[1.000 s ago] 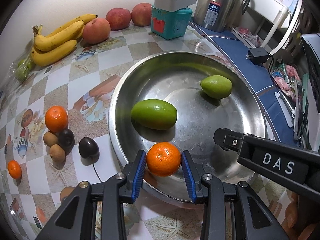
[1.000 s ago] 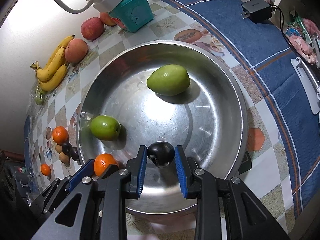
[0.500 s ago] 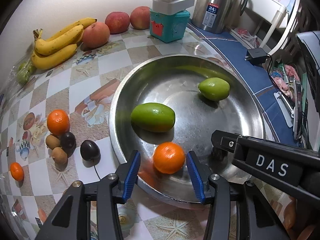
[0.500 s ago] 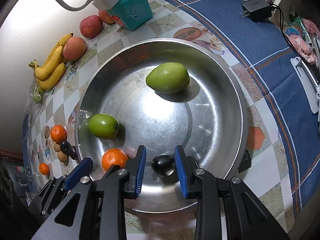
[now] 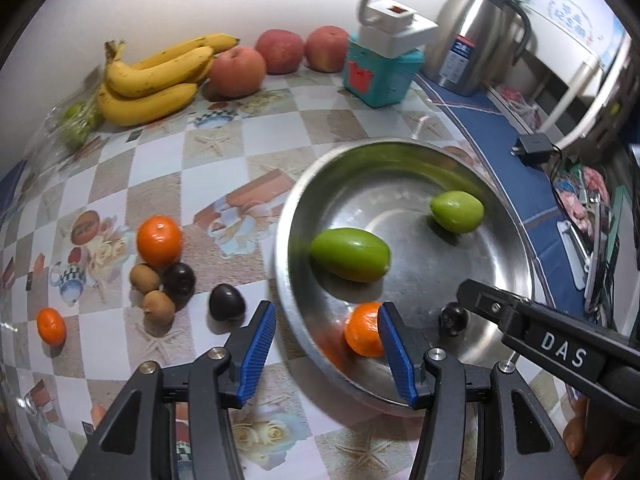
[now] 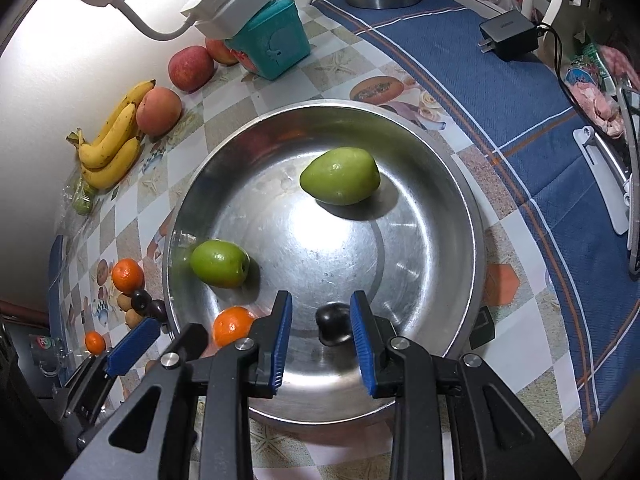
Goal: Organize fruits
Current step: 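Carry the tangerine with the left tool over the steel bowl while the right tool carries the plum there, then open the left tool to drop the tangerine into the bowl while the right tool releases the plum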
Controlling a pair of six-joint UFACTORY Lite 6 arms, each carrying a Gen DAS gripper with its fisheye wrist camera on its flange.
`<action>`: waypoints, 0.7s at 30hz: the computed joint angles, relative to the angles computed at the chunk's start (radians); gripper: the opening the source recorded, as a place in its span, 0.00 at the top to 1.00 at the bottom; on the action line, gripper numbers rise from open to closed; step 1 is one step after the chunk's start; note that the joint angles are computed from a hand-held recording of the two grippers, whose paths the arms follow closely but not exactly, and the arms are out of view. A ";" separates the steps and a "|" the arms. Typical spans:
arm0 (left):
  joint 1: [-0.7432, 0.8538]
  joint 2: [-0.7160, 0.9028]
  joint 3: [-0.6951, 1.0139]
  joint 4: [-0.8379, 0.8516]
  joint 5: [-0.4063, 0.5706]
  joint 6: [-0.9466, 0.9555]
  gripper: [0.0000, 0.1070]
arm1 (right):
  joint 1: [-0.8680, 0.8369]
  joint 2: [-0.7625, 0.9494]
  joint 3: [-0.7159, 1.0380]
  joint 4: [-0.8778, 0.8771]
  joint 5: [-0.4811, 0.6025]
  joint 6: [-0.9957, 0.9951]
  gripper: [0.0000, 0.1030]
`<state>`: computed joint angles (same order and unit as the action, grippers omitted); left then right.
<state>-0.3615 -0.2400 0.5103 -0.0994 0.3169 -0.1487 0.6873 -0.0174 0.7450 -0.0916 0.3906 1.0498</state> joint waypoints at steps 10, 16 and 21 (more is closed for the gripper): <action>0.135 -0.034 0.013 0.126 0.079 -0.123 0.43 | 0.023 0.028 0.032 -0.008 0.018 -0.002 0.70; 0.172 -0.030 0.022 0.197 0.113 -0.194 0.41 | 0.034 0.047 0.051 -0.008 0.028 -0.012 0.70; 0.183 -0.003 0.027 0.246 0.131 -0.257 0.27 | 0.044 0.065 0.064 -0.007 0.029 -0.024 0.49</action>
